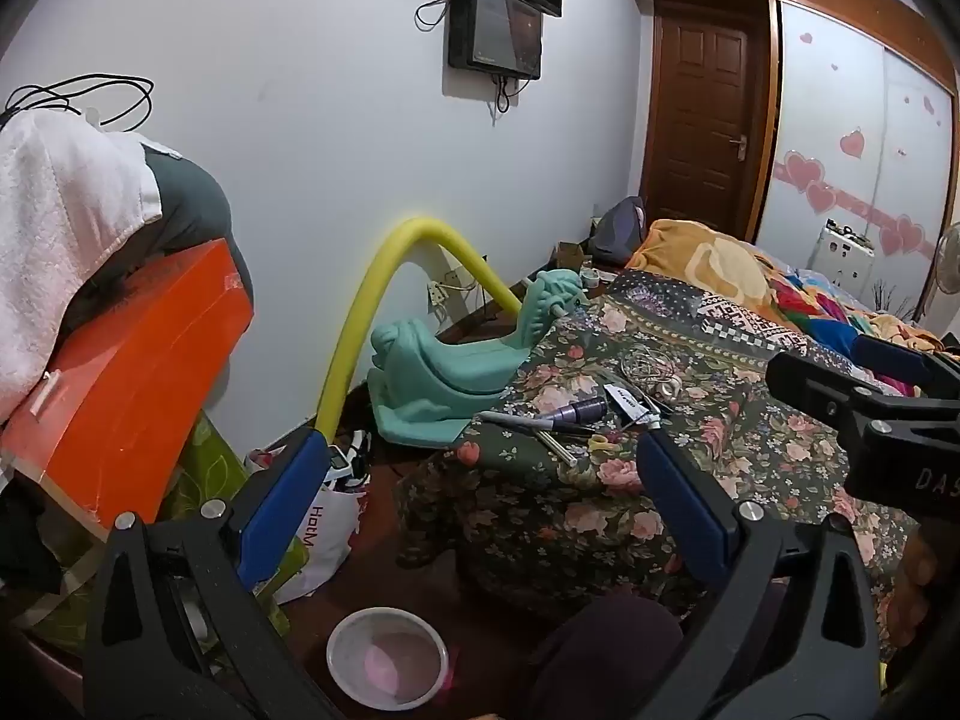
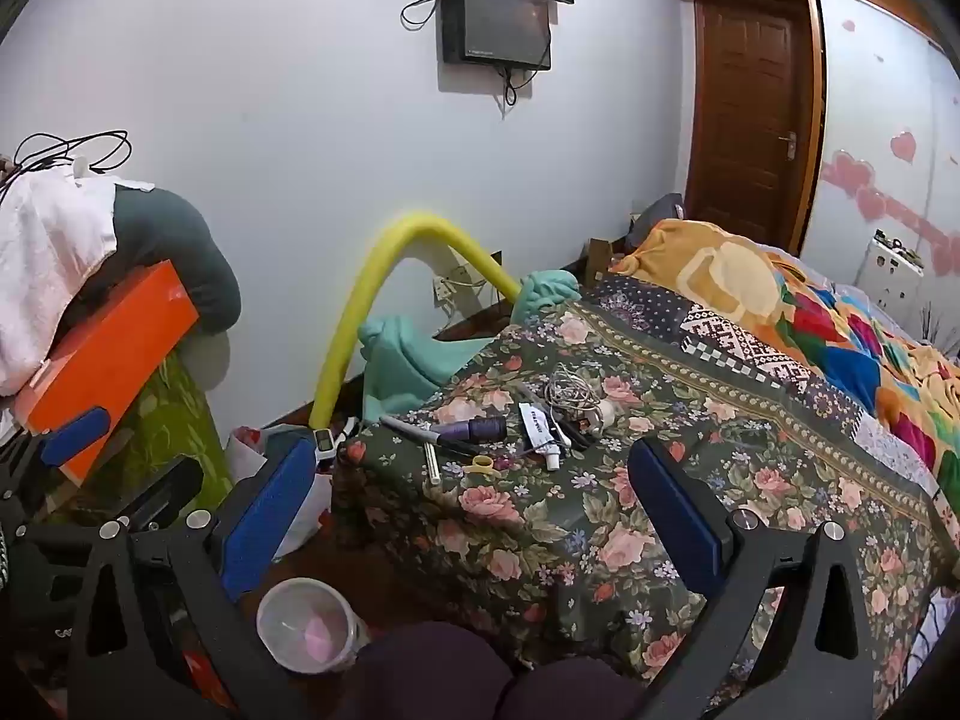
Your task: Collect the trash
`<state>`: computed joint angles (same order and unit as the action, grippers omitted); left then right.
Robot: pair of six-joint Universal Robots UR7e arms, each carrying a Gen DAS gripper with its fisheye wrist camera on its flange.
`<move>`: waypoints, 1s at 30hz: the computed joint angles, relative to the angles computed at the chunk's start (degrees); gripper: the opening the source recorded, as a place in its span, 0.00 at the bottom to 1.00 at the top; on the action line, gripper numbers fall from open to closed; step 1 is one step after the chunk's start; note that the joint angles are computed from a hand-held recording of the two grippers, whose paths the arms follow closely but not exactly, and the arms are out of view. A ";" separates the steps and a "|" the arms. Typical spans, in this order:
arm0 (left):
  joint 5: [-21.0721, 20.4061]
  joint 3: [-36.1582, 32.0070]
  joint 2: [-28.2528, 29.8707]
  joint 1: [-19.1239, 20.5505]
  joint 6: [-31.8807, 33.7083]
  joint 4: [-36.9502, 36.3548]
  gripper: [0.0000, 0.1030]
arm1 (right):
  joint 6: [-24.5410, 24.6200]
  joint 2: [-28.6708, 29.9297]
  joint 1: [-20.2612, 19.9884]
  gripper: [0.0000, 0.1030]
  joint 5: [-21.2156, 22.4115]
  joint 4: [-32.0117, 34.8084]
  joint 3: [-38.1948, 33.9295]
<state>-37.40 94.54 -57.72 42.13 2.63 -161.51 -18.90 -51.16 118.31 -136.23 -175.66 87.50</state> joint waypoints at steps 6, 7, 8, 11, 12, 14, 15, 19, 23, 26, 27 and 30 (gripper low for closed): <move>-0.73 0.37 -0.47 0.09 -0.34 -0.69 1.00 | -0.22 -0.29 -0.11 1.00 0.20 -0.13 0.29; -0.63 0.23 -0.55 0.15 -0.54 -0.25 1.00 | -0.37 -0.31 -0.08 1.00 0.07 -0.24 0.35; -0.38 0.29 -0.53 0.04 -0.51 -0.34 1.00 | -0.55 -0.34 -0.03 1.00 -0.01 -0.48 0.46; -0.01 0.34 -0.32 0.23 -0.02 -0.99 1.00 | -0.27 0.05 0.11 1.00 -0.06 -0.72 0.63; 0.10 0.35 -0.31 0.27 0.05 -1.07 1.00 | -0.09 -0.06 0.07 1.00 0.06 -0.48 0.63; 0.28 0.44 -0.40 0.28 -0.04 -1.11 1.00 | 0.15 -0.18 -0.04 1.00 0.16 0.09 0.36; 0.30 0.50 -0.47 0.34 -0.14 -1.10 1.00 | 0.18 -0.16 -0.04 1.00 0.14 0.10 0.32; 0.34 0.54 -0.88 0.42 -0.76 -0.56 1.00 | -0.06 0.23 0.08 1.00 0.07 -0.04 0.03; 0.36 0.56 -0.95 0.50 -1.53 -0.02 1.00 | -0.15 0.41 0.16 1.00 0.08 -0.34 0.15; 0.74 0.84 -0.99 0.37 -1.37 -0.45 1.00 | 0.09 0.41 0.52 1.00 0.07 0.12 0.12; 0.77 0.95 -1.05 0.35 -1.30 -0.59 1.00 | 0.10 0.22 0.37 1.00 0.30 0.35 0.13; 0.70 0.92 -1.13 0.39 -1.47 -0.32 1.00 | 0.10 0.21 0.36 1.00 0.30 0.28 0.14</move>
